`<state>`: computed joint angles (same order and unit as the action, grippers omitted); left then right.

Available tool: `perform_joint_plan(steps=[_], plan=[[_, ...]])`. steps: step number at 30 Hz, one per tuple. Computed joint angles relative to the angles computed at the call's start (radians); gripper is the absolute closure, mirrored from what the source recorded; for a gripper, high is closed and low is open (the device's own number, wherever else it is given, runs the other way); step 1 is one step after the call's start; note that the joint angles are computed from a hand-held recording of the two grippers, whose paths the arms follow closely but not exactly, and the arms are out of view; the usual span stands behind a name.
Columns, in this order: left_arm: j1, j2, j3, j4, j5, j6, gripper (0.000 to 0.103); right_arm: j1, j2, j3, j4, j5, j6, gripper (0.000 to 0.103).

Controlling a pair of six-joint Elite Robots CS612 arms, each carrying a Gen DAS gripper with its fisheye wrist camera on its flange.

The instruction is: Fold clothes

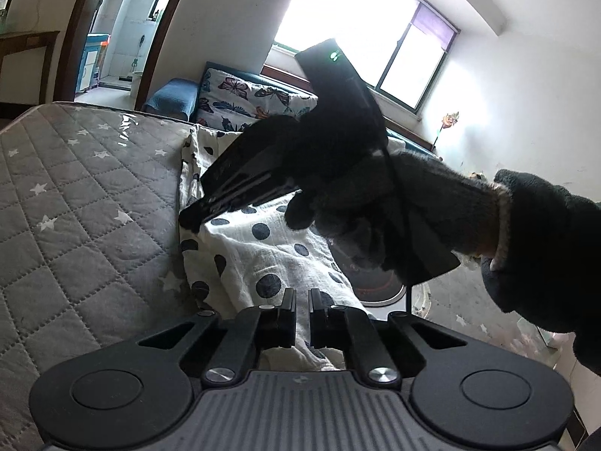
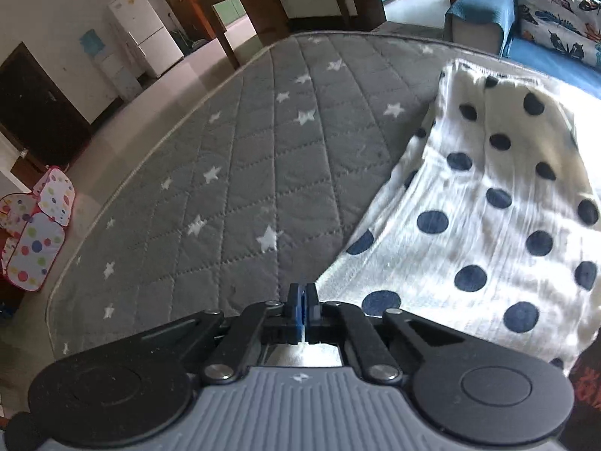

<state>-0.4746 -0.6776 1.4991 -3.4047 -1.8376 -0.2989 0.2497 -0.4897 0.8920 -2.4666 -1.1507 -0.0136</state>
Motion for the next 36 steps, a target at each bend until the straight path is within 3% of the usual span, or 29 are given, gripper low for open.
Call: perform_joint_plan(steps=[3, 5, 9, 14, 17, 21, 24, 27, 28, 33, 36], plan=[[0.002, -0.001, -0.011, 0.026, 0.002, 0.012, 0.096, -0.013, 0.001, -0.002, 0.012, 0.049, 0.014, 0.096], [0.006, 0.0, -0.022, 0.034, 0.003, 0.016, 0.096, -0.026, -0.004, 0.008, -0.041, 0.078, 0.039, 0.095], [0.013, 0.012, -0.071, 0.061, 0.01, 0.029, 0.095, -0.034, 0.004, -0.023, -0.074, 0.012, 0.065, 0.094], [0.017, 0.046, -0.161, 0.112, 0.006, 0.051, 0.094, -0.037, 0.067, -0.138, -0.029, -0.063, 0.102, 0.093], [0.021, 0.076, -0.221, 0.158, -0.013, 0.082, 0.094, -0.036, 0.11, -0.21, -0.009, -0.082, 0.124, 0.074], [0.027, 0.112, -0.286, 0.259, -0.026, 0.077, 0.094, -0.032, 0.161, -0.297, 0.011, -0.117, 0.122, 0.071], [0.029, 0.122, -0.298, 0.292, -0.029, 0.083, 0.094, -0.031, 0.202, -0.372, 0.055, -0.122, 0.122, 0.073], [0.033, 0.122, -0.294, 0.303, -0.039, 0.09, 0.093, -0.024, 0.235, -0.433, 0.101, -0.153, 0.125, 0.094], [0.034, 0.123, -0.294, 0.307, -0.039, 0.091, 0.094, -0.022, 0.24, -0.44, 0.1, -0.162, 0.121, 0.096], [0.039, 0.128, -0.293, 0.329, -0.043, 0.08, 0.094, -0.027, 0.243, -0.431, 0.014, -0.103, 0.157, 0.1], [0.038, 0.127, -0.29, 0.339, -0.04, 0.084, 0.093, -0.027, 0.257, -0.454, 0.016, -0.074, 0.17, 0.1]])
